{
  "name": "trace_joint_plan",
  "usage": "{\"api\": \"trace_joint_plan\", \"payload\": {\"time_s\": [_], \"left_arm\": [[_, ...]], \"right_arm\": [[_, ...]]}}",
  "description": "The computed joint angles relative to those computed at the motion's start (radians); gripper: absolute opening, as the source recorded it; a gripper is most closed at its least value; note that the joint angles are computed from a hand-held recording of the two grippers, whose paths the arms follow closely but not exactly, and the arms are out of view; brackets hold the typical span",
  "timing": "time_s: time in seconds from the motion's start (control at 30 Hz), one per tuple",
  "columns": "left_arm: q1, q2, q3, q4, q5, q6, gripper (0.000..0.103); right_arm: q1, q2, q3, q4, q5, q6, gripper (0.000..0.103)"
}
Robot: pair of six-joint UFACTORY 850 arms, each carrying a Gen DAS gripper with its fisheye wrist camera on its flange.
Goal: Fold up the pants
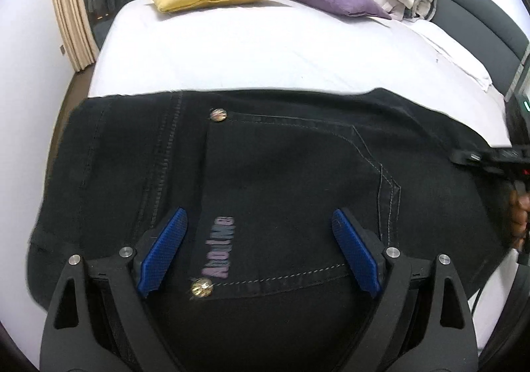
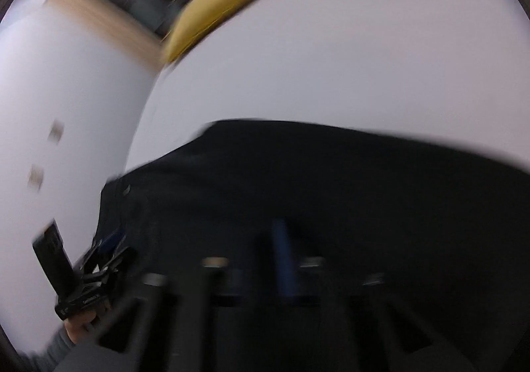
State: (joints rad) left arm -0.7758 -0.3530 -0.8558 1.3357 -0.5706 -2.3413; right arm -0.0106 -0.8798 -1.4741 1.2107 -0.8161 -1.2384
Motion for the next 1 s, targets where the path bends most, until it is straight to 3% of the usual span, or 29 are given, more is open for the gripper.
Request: {"api": "trace_joint_plan", "payload": {"time_s": [0.1, 0.13, 0.23, 0.3, 0.33, 0.37, 0.4, 0.43, 0.5, 0.57, 0.63, 0.7, 0.77, 0.8, 0.83, 0.87, 0.9, 0.97, 1.0], "left_arm": [[-0.029, 0.032, 0.015, 0.030, -0.071, -0.058, 0.090], [-0.036, 0.037, 0.019, 0.031, -0.093, -0.067, 0.090], [-0.022, 0.036, 0.027, 0.022, -0.086, -0.084, 0.090], [0.012, 0.019, 0.028, -0.001, -0.033, -0.066, 0.090], [0.027, 0.002, 0.024, 0.001, -0.003, -0.048, 0.090], [0.026, -0.012, 0.016, 0.010, -0.015, -0.031, 0.090], [0.024, -0.017, 0.006, -0.012, -0.026, 0.008, 0.090], [0.027, -0.011, 0.000, -0.040, -0.024, 0.045, 0.090], [0.021, 0.016, 0.014, -0.026, -0.036, 0.012, 0.090], [-0.003, 0.040, 0.024, -0.015, -0.115, -0.032, 0.090], [-0.004, 0.049, 0.032, 0.005, -0.130, -0.060, 0.090], [0.026, 0.020, 0.012, -0.047, -0.078, 0.008, 0.090], [0.052, -0.017, -0.001, -0.096, -0.031, 0.069, 0.093], [0.048, -0.025, -0.001, -0.066, -0.050, 0.045, 0.094], [0.049, -0.029, -0.004, -0.066, -0.053, 0.054, 0.096], [0.058, -0.029, -0.013, -0.092, -0.045, 0.093, 0.096], [0.062, -0.023, -0.016, -0.114, -0.040, 0.120, 0.096], [0.055, -0.009, -0.028, -0.155, -0.066, 0.162, 0.096], [0.041, 0.000, -0.030, -0.145, -0.096, 0.146, 0.096]], "right_arm": [[-0.105, 0.125, 0.132, -0.026, 0.156, 0.033, 0.003], [-0.126, 0.155, 0.169, -0.001, 0.168, 0.013, 0.016], [-0.203, 0.207, 0.249, 0.072, 0.035, -0.084, 0.047], [-0.209, 0.232, 0.294, 0.017, 0.101, -0.080, 0.053], [-0.214, 0.226, 0.302, 0.007, 0.126, -0.061, 0.050], [-0.239, 0.204, 0.302, 0.030, 0.109, -0.061, 0.023], [-0.269, 0.184, 0.277, 0.011, 0.106, -0.031, 0.007], [-0.297, 0.191, 0.278, -0.008, 0.145, 0.000, 0.000], [-0.312, 0.238, 0.308, -0.015, 0.237, -0.003, 0.000], [-0.307, 0.292, 0.349, 0.002, 0.310, -0.015, 0.028], [-0.319, 0.333, 0.389, 0.104, 0.216, -0.115, 0.040], [-0.350, 0.333, 0.403, 0.098, 0.105, -0.189, 0.048], [-0.369, 0.307, 0.395, 0.073, 0.130, -0.207, 0.057], [-0.386, 0.281, 0.379, 0.053, 0.153, -0.169, 0.057], [-0.425, 0.233, 0.352, 0.050, 0.133, -0.116, 0.045], [-0.457, 0.209, 0.336, 0.055, 0.113, -0.081, 0.016], [-0.469, 0.212, 0.337, 0.048, 0.134, -0.054, 0.008], [-0.500, 0.256, 0.360, 0.039, 0.251, -0.069, 0.010], [-0.509, 0.273, 0.362, 0.029, 0.265, -0.054, 0.013]]}}
